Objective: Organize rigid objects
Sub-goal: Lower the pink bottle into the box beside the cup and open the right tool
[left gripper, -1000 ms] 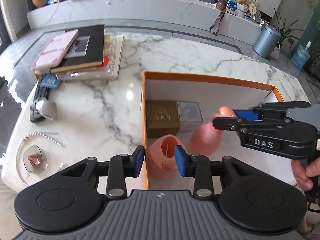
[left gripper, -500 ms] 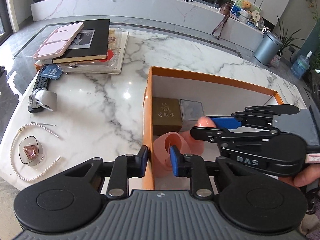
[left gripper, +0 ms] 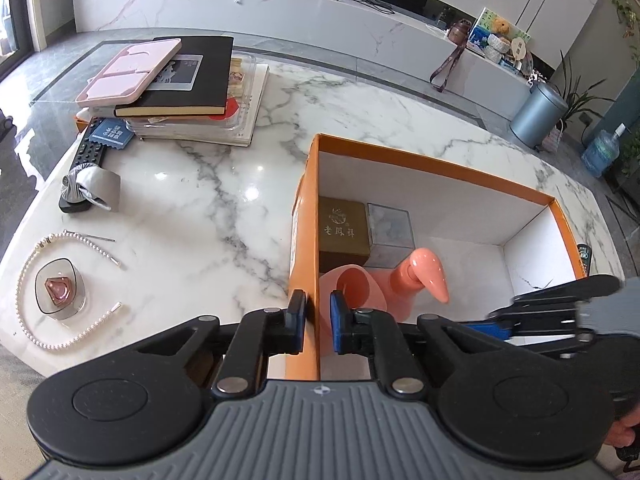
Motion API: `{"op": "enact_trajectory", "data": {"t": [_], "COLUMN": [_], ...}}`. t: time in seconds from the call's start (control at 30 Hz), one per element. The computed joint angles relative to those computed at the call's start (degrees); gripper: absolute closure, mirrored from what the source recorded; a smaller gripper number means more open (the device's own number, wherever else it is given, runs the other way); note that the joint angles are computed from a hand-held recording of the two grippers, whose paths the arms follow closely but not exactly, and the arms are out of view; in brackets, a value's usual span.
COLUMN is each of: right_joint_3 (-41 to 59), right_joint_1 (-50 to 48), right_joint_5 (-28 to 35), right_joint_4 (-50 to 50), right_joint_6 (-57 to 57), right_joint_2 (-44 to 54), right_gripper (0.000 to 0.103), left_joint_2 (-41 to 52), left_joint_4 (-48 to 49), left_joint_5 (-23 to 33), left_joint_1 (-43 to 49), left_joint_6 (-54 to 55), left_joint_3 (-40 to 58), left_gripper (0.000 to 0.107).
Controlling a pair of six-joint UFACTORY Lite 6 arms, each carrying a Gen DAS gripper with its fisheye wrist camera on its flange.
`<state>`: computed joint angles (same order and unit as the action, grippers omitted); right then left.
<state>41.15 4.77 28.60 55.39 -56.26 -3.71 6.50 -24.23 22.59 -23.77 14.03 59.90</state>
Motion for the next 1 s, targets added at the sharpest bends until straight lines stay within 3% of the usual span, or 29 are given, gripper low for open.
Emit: {"op": "enact_trajectory", "data": {"t": [0.1, 0.3, 0.53, 0.73, 0.97, 1.0], "right_joint_3": [4.58, 10.85, 13.5, 14.81, 9.95, 8.62], "right_joint_1": [3.24, 6.44, 8.03, 6.75, 5.77, 5.08], "right_joint_5": [-1.15, -1.74, -4.95, -2.53, -2.82, -2.96], "right_joint_4": [-6.72, -5.18, 2.02, 4.42, -4.68, -7.48], "right_joint_6": [10.62, 14.13, 11.87, 10.91, 14.8, 16.35], "right_joint_2": [6.33, 15.67, 20.01, 21.72, 13.93, 12.24], "right_gripper": [0.088, 0.095, 0.099, 0.099, 0.089, 0.082], "left_joint_2": [-0.23, -0.49, -0.63, -0.87, -1.1, -1.08], "left_joint_4": [-0.74, -1.01, -3.41, -2.17, -1.77, -1.8], "left_joint_5": [-0.03, -0.58, -0.23, -0.39, -0.46, -0.47], "left_joint_1": [0.1, 0.08, 0.82, 0.38, 0.25, 0.22], "left_joint_6": [0.57, 1.07, 4.0, 2.88, 2.45, 2.44], "left_joint_3": [-0.33, -0.96, -1.19, -1.28, -1.39, -1.39], "left_gripper": [0.093, 0.093, 0.094, 0.094, 0.094, 0.094]}}
